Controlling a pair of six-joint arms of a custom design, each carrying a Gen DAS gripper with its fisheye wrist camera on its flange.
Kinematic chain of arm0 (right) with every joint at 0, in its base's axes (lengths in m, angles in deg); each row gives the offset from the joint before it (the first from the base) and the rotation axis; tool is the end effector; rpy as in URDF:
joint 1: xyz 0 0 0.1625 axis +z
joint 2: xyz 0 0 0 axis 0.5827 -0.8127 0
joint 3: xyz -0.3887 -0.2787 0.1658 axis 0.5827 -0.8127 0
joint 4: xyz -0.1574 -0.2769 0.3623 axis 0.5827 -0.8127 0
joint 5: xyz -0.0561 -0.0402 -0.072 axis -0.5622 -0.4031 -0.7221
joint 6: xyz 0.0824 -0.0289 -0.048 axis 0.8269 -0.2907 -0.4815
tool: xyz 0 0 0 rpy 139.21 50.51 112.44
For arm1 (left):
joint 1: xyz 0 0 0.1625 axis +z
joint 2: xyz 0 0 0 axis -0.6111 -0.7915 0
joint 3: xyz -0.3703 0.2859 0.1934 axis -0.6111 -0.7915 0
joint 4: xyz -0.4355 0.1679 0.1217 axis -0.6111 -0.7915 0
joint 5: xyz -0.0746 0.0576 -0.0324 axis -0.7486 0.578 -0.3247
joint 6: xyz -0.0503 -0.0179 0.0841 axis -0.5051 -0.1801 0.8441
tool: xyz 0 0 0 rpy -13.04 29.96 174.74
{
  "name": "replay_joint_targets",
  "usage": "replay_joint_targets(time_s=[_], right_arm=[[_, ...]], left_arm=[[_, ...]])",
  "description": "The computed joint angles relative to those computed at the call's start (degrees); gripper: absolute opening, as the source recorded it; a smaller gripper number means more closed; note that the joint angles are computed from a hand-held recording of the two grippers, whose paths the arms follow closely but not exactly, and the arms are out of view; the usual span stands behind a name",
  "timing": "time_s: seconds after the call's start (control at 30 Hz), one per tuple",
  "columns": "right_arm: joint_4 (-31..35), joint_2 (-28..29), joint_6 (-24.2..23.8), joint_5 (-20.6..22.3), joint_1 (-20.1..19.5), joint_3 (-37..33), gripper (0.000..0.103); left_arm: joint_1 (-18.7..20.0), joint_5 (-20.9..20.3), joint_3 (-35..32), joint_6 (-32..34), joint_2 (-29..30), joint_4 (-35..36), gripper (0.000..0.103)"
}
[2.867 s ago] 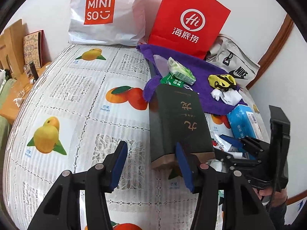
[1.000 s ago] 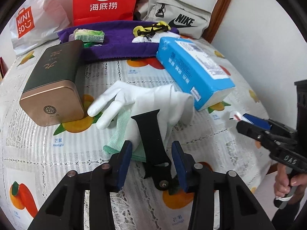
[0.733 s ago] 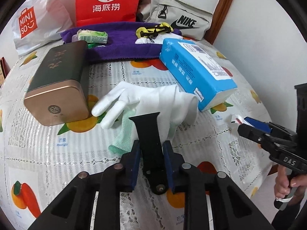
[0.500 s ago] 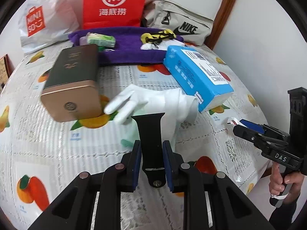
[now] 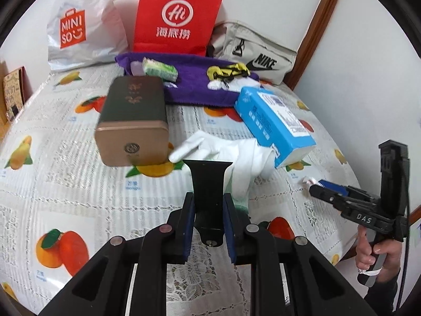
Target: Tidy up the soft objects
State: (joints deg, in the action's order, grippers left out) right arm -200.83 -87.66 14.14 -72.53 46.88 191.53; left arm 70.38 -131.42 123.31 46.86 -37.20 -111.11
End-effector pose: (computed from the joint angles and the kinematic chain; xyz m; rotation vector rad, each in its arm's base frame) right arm 0.0529 -0.2775 0.3003 -0.1500 -2.3688 1.0009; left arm -0.3425 -0.4222 0.0798 1.0779 2.6450 -0.4355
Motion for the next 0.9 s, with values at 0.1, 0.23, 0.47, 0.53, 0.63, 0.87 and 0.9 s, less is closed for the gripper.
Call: replay_joint_targets(time_s=[0.1, 0.23, 0.47, 0.53, 0.63, 0.87, 0.9], right_arm=[[-0.1, 0.5, 0.1, -0.3, -0.3, 0.0, 0.048], [-0.2, 0.5, 0.4, -0.6, 0.3, 0.0, 0.048], [-0.1, 0.3, 0.4, -2.0, 1.7, -0.8, 0.048], [0.2, 0.2, 0.4, -2.3, 2.1, -1.2, 0.048], [1.0, -0.4, 0.6, -2.7, 3.0, -1.9, 0.048], [2.9, -0.8, -0.4, -5.6, 7.4, -4.7, 0.048], [3.1, -0.7, -0.5, -6.1, 8.0, -5.2, 0.048]], left_arm=[[0.1, 0.3, 0.1, 0.1, -0.7, -0.3, 0.02], [0.2, 1.3, 0.3, 0.1, -1.7, -0.8, 0.02], [0.9, 3.6, 0.1, -0.1, -2.6, -1.2, 0.02], [1.0, 4.8, -0.2, -0.3, -2.5, -0.8, 0.02], [1.5, 4.4, -0.8, -0.4, -2.9, -0.5, 0.02], [1.8, 4.9, -3.1, 0.0, -2.7, 0.1, 0.02], [1.9, 5.0, -3.7, 0.0, -2.5, 0.4, 0.02]])
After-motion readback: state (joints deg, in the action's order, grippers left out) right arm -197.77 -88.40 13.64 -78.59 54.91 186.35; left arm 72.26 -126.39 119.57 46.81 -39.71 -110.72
